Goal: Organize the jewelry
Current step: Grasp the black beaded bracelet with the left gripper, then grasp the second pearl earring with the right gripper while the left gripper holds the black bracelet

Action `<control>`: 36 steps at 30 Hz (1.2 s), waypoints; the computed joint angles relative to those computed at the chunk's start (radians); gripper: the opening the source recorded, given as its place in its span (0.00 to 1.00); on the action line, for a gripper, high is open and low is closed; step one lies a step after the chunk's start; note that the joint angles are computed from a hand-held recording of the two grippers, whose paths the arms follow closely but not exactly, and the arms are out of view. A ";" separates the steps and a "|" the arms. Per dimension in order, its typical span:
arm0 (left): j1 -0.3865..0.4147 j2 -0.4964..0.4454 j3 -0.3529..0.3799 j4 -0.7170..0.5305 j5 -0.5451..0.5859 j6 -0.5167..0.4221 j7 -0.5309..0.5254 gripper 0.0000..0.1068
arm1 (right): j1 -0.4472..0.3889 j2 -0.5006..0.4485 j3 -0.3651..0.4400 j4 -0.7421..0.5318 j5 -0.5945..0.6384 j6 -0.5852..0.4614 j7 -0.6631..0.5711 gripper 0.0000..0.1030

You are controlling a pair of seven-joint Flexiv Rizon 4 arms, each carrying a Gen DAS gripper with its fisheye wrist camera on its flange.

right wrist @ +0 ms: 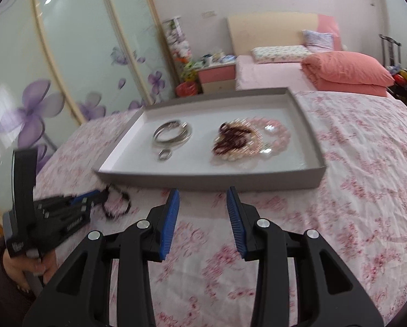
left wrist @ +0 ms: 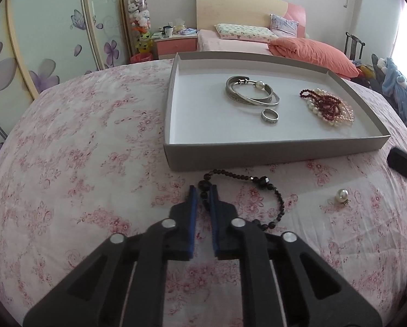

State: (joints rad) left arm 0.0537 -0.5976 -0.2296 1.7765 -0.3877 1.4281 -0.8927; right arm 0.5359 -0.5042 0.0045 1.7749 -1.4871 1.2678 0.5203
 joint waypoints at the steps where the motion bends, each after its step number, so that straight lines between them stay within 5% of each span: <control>1: 0.005 0.000 -0.005 0.001 -0.004 0.000 0.000 0.06 | -0.001 -0.007 0.006 -0.004 0.015 0.007 -0.027 0.37; 11: -0.009 0.000 0.010 0.000 0.007 0.004 -0.008 0.06 | 0.058 -0.075 0.031 -0.055 0.325 -0.005 -0.415 0.29; 23: -0.011 -0.002 0.013 -0.004 0.018 0.001 -0.018 0.06 | 0.144 -0.104 -0.020 -0.094 0.546 -0.059 -0.626 0.23; 28: -0.011 -0.002 0.013 -0.004 0.019 0.001 -0.019 0.06 | 0.173 -0.100 -0.053 -0.092 0.553 -0.077 -0.624 0.14; 36: -0.011 -0.001 0.012 -0.004 0.019 0.001 -0.020 0.06 | 0.174 -0.020 -0.073 0.002 0.527 -0.204 -0.416 0.14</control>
